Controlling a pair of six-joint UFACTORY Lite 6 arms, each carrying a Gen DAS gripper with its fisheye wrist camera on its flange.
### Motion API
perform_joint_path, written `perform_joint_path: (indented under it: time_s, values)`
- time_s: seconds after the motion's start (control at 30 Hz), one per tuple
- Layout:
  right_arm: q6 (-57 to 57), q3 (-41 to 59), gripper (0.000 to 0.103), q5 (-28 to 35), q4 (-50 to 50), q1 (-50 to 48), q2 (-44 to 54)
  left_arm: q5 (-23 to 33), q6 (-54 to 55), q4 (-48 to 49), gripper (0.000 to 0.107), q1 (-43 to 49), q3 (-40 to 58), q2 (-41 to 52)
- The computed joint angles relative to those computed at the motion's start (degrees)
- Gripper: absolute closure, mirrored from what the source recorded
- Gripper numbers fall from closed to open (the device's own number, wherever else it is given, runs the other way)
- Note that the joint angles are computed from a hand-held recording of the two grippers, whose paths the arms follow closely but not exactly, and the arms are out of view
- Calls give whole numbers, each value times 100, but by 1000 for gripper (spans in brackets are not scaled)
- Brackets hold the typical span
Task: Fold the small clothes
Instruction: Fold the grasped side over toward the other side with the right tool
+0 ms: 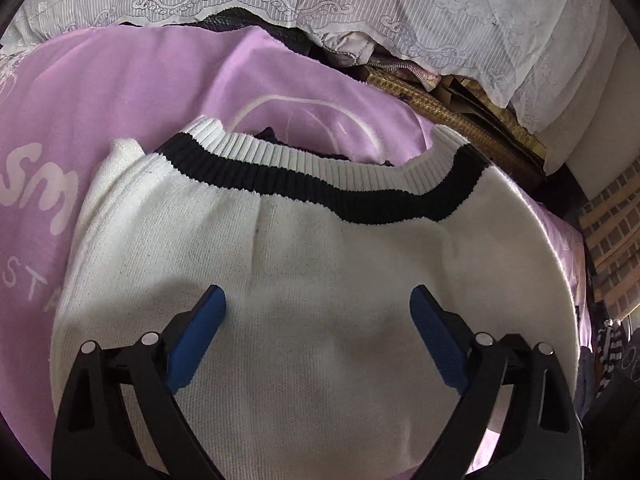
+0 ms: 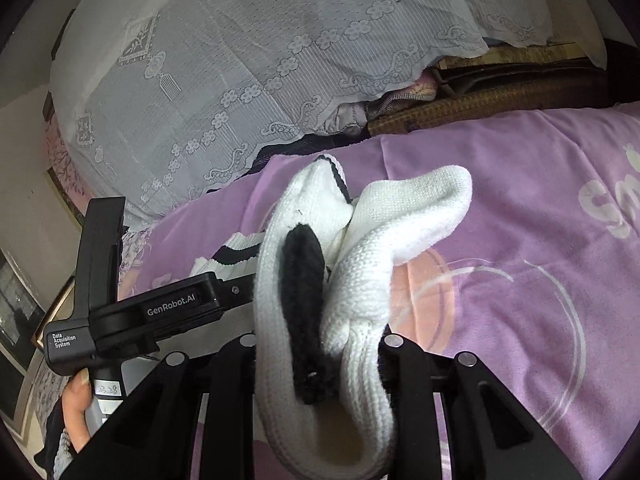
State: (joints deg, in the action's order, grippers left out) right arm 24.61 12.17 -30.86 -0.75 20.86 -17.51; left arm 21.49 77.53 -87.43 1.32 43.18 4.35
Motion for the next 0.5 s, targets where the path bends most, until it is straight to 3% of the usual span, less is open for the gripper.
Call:
perform_joint_path:
  time_s: [0.13, 0.27, 0.4, 0.5]
  values:
    - [-18, 68, 77, 92, 123, 183, -31, 493, -169, 177, 16, 243, 160, 150]
    - [-653, 244, 77, 225, 989, 763, -66, 1352, -204, 368, 16, 465, 534, 446]
    - [-2082, 523, 77, 230, 2659, 1524, -7, 1343, -183, 508, 16, 433, 612, 307]
    - [-2461, 846, 77, 247, 3160, 1884, 187, 1652, -166, 649, 16, 788, 619, 170]
